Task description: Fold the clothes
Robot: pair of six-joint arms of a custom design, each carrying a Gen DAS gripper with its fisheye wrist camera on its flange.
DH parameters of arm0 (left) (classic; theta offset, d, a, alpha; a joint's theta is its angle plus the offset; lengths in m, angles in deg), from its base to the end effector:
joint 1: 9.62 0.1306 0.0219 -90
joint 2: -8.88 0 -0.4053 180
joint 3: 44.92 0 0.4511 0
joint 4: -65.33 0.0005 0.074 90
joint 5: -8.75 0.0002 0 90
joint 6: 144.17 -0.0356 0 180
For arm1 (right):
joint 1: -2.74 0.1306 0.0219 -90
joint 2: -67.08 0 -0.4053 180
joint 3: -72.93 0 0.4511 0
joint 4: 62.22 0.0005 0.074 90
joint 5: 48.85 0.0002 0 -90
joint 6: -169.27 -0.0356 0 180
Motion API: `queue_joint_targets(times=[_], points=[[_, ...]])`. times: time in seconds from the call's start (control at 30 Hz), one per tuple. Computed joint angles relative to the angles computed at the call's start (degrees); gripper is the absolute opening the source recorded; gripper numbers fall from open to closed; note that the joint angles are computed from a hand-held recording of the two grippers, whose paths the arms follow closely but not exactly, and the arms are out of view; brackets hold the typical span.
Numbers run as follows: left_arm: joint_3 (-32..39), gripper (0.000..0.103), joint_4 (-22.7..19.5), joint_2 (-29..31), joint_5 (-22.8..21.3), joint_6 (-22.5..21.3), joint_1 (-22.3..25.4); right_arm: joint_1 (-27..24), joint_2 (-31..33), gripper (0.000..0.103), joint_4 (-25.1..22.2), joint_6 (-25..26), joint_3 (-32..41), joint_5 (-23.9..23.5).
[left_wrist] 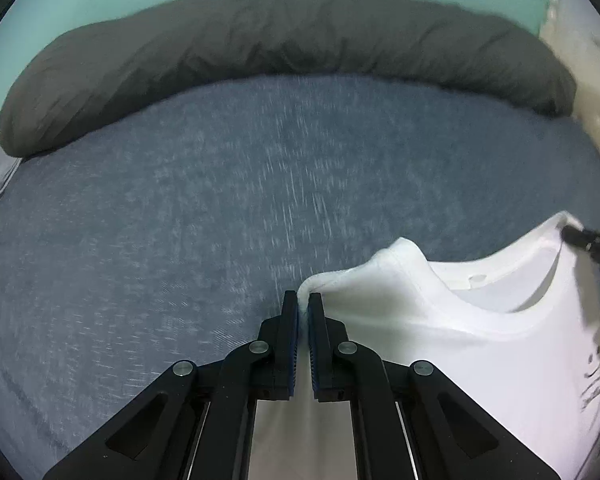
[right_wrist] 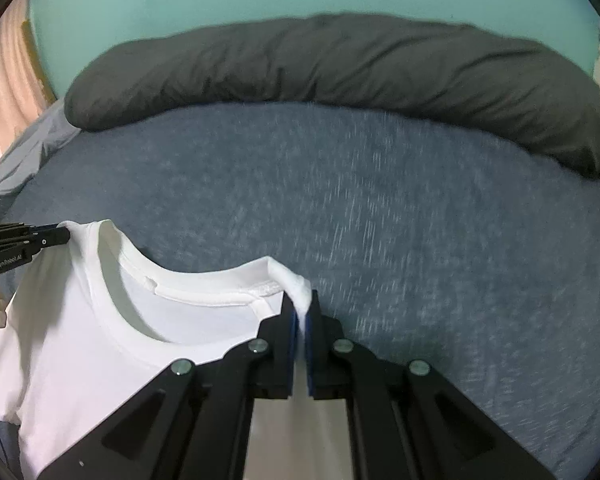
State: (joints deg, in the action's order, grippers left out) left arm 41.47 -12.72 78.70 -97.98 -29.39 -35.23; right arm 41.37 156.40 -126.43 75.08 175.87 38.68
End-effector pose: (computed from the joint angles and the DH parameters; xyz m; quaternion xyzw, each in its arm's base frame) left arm 0.3342 -0.1494 0.5446 -0.0289 0.9591 0.0238 0.2805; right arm 0.4094 0.3285 0.5573 -0.2856 0.8969 0.1419 0.3064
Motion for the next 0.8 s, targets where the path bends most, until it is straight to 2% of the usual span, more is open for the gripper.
queue_joint_targets(times=[0.23, 0.3, 0.37, 0.4, 0.47, 0.57, 0.7, 0.8], points=[[-4.35, 0.007, 2.16, -0.93, 2.09, 1.52, 0.30, -1.74, 0.30, 0.006, 1.21, -3.06, -3.45, -6.23], [-4.81, 0.008, 3.05, -2.10, 3.48, 2.48, 0.85, -2.39, -0.88, 0.015, 2.35, -3.80, -4.54, -7.22], [-5.16, 0.011, 4.07, -3.34, 5.19, 3.61, 1.71, -3.23, -2.29, 0.055, 3.79, -4.87, -5.63, -8.65], [-5.29, 0.012, 4.54, -3.91, 6.01, 4.27, 2.23, -4.06, -3.12, 0.060, 4.78, -6.26, -6.25, -10.41], [-5.35, 0.022, 4.72, -5.64, 5.51, 6.07, 2.04, -5.82, -4.88, 0.061, 6.84, -8.58, -7.45, -13.58], [-5.77, 0.027, 4.42, -8.47, 4.26, 8.27, 0.77, -7.50, -6.93, 0.061, 7.98, -8.67, -8.25, -13.65], [-7.32, 0.027, 3.20, -12.29, 3.07, 10.55, -2.21, -9.08, -7.06, 0.061, 2.32, -5.06, -7.36, -11.63], [-9.06, 0.029, 0.80, -14.26, 0.53, 11.22, -6.15, -9.22, -6.69, 0.060, -1.84, -1.56, -7.46, -9.97]])
